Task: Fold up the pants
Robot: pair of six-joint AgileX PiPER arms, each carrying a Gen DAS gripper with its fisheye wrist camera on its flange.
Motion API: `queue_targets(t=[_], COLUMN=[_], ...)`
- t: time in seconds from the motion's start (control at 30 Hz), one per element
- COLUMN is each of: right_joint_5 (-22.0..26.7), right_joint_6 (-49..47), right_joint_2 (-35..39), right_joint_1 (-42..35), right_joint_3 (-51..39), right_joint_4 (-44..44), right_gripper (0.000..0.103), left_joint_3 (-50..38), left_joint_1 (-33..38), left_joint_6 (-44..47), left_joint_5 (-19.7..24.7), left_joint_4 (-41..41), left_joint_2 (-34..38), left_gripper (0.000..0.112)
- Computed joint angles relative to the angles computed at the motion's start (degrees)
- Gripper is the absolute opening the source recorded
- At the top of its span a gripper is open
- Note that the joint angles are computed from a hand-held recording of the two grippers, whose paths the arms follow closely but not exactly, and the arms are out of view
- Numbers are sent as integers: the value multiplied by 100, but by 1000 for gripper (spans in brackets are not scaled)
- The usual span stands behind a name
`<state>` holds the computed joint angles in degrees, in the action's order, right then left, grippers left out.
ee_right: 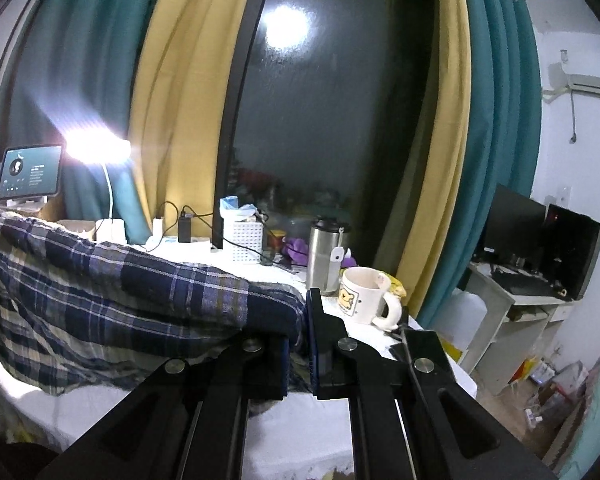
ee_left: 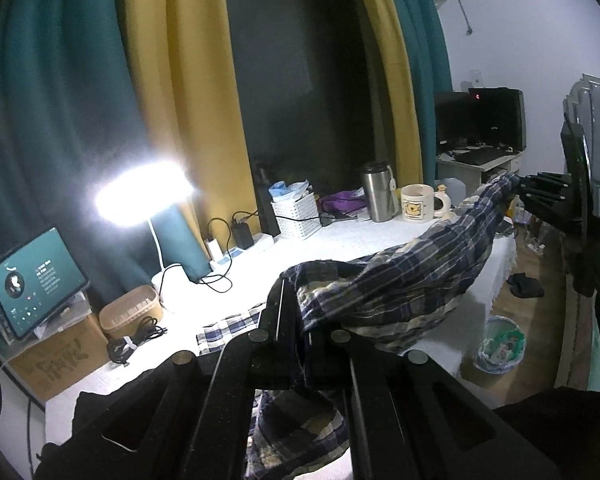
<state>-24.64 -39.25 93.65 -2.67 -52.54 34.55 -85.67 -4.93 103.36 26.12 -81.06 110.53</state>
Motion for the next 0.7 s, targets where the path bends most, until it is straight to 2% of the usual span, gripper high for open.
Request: queue_targets(t=[0.23, 0.43, 0.6, 0.7], right_joint_5=[280, 617, 891, 1033], right_joint_6=[-815, -1940, -3220, -4519], right_joint_2=[437, 998, 1584, 2012], right_joint_1=[68, 45, 17, 7], right_joint_3=[-769, -1653, -2516, -3162], right_joint_4=[777, 1865, 3115, 4373], right_gripper=[7, 7, 7, 7], left_joint_3=[-939, -2236, -3728, -4800], left_joint_1=[36, 29, 4, -1], left_joint_6=[-1063, -2482, -3870, -4634], left_joint_5=[99, 406, 926, 1377], left_joint_4=[931, 2237, 3460, 4096], left_joint_2=[579, 1332, 2172, 2757], left_gripper=[2, 2, 2, 2])
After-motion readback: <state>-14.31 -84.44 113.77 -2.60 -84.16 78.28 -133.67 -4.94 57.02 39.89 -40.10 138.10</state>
